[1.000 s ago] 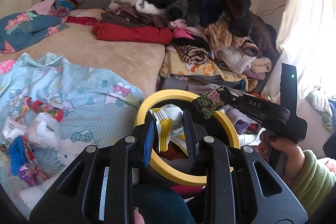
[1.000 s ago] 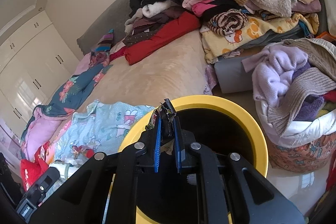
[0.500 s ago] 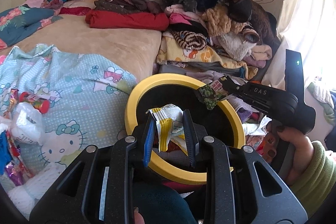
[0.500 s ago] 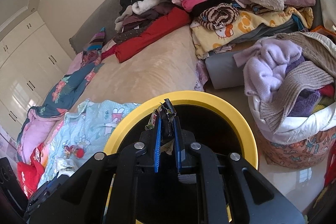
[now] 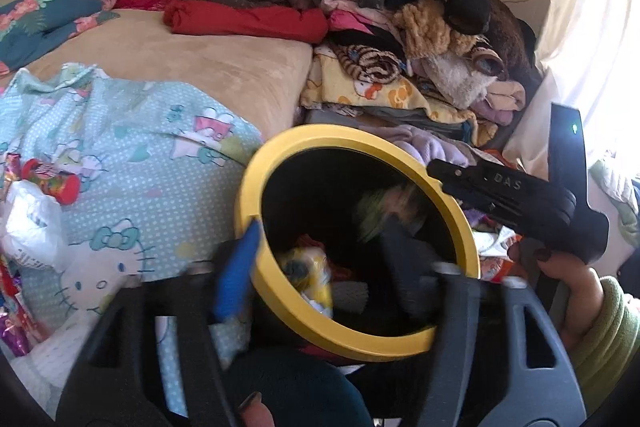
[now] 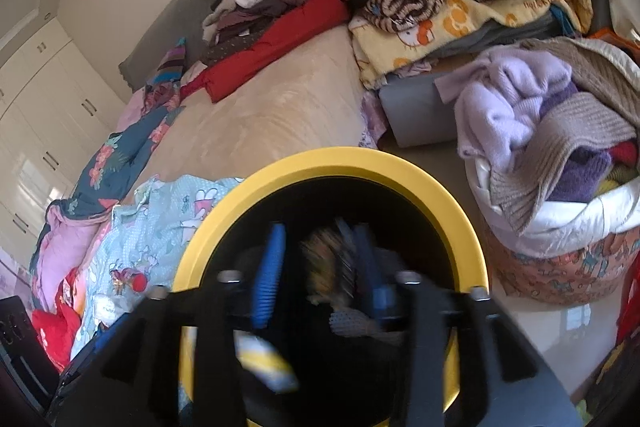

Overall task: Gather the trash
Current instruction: 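Open both tools to drop the wrappers into the bin, then move both tools back over the remaining trash on the sheet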

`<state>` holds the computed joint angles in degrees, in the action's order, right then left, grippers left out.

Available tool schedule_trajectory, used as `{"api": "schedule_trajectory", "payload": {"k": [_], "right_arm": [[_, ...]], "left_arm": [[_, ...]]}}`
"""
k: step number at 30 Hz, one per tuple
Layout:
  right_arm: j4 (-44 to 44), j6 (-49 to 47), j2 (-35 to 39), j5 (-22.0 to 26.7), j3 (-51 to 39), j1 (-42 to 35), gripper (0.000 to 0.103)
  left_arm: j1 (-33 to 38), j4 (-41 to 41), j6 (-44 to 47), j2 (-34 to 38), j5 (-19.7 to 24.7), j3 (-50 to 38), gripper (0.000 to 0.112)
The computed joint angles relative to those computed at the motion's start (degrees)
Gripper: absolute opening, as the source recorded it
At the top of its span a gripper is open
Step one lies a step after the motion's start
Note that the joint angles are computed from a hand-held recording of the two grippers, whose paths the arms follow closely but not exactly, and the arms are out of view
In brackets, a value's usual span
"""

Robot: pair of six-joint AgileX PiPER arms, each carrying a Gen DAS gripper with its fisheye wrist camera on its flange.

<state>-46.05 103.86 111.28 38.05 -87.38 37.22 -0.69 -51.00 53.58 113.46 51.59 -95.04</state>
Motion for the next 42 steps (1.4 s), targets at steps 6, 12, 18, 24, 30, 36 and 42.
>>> {"api": "schedule_trajectory", "payload": {"k": [6,12,18,24,30,36,42], "right_arm": [[-1.29,-2.51,2.03,4.49,-4.28,1.96,0.06],[-3.1,-4.16,3.29,6.17,-7.9,3.7,0.068],[-3.2,-5.9,4.47,7.67,-11.54,4.81,0.072],[-3.27,-8.16,5.6,8.64,-15.16,6.22,0.073],[-1.68,-11.52,7.36,8.27,-19.37,7.26,0.075],[0.94,-16.54,10.11,8.91,-25.25,8.56,0.075],[4.13,-22.23,13.58,9.83,-32.09,9.85,0.075]], "left_arm": [[1.75,-1.16,1.67,-3.26,-4.82,3.59,0.093],[3.82,-2.94,4.23,-6.5,-7.79,6.09,0.093],[6.06,-5.03,5.1,-7.51,-7.51,5.94,0.093],[7.92,-6.15,4.51,-7.83,-7.18,5.24,0.093],[10.02,-7.14,4.86,-8.21,-7.81,5.09,0.093],[11.8,-7.63,4.31,-8.1,-7.83,4.4,0.093],[13.74,-8.27,4.17,-8.08,-7.78,3.67,0.093]]}}
